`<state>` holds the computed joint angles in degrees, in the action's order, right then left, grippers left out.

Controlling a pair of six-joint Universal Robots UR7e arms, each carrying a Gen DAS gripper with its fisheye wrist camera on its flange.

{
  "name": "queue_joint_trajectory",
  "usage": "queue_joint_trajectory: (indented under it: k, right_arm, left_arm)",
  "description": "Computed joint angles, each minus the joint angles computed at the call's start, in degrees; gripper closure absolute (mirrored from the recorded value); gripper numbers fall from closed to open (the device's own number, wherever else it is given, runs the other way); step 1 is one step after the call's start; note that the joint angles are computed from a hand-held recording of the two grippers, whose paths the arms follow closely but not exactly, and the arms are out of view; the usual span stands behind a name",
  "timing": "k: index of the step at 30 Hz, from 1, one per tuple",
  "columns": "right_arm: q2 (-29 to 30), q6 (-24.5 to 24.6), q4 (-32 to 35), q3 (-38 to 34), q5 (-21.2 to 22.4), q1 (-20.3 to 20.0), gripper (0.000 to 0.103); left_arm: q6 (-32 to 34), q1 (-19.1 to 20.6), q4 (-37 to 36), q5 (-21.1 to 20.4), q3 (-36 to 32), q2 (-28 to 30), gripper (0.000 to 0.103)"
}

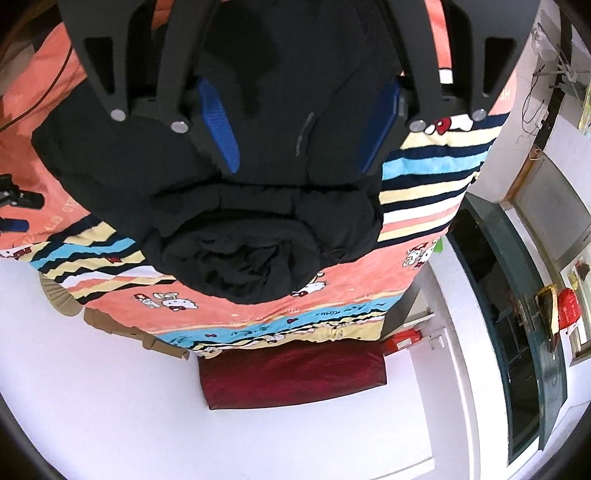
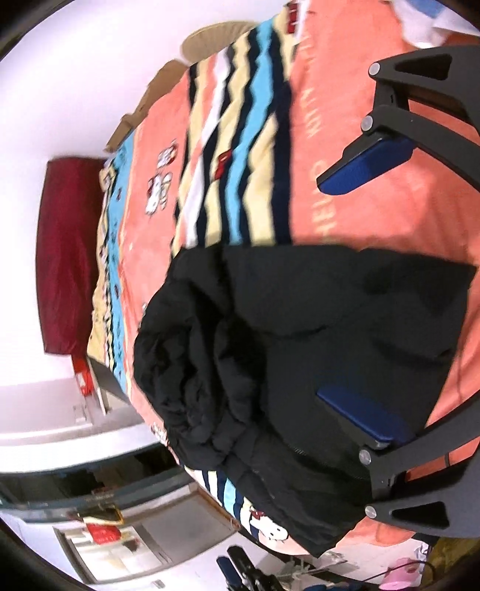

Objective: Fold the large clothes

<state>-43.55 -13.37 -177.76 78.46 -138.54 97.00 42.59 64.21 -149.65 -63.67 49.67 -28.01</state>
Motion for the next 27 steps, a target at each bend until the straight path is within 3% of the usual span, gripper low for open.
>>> queue_joint_trajectory:
  k: [8,17,20,27]
  right_arm:
    - [-2.5,6.0,1.1,6.3,-1.5,-1.5,0.001]
    - [-2.1,8.9,5.5,6.6,-1.1,-2.8,0.001]
    - [-2.0,10.8,7.5,6.6,-0.6,-3.6,0.001]
    - [-2.8,13.8,9.6,7.3,3.2,-5.3,0.001]
  left_arm:
    - [-0.9,1.4,-1.5,2.8,1.3,-1.0,0.033]
    - [-2.8,4.4,3.0,5.6,-1.8,0.3,0.032]
    - [-6.5,6.3,8.9,4.8,-5.0,1.4,0.032]
    - [-18.4,11.4,30.7,0.1,-21.6,7.5,0.032]
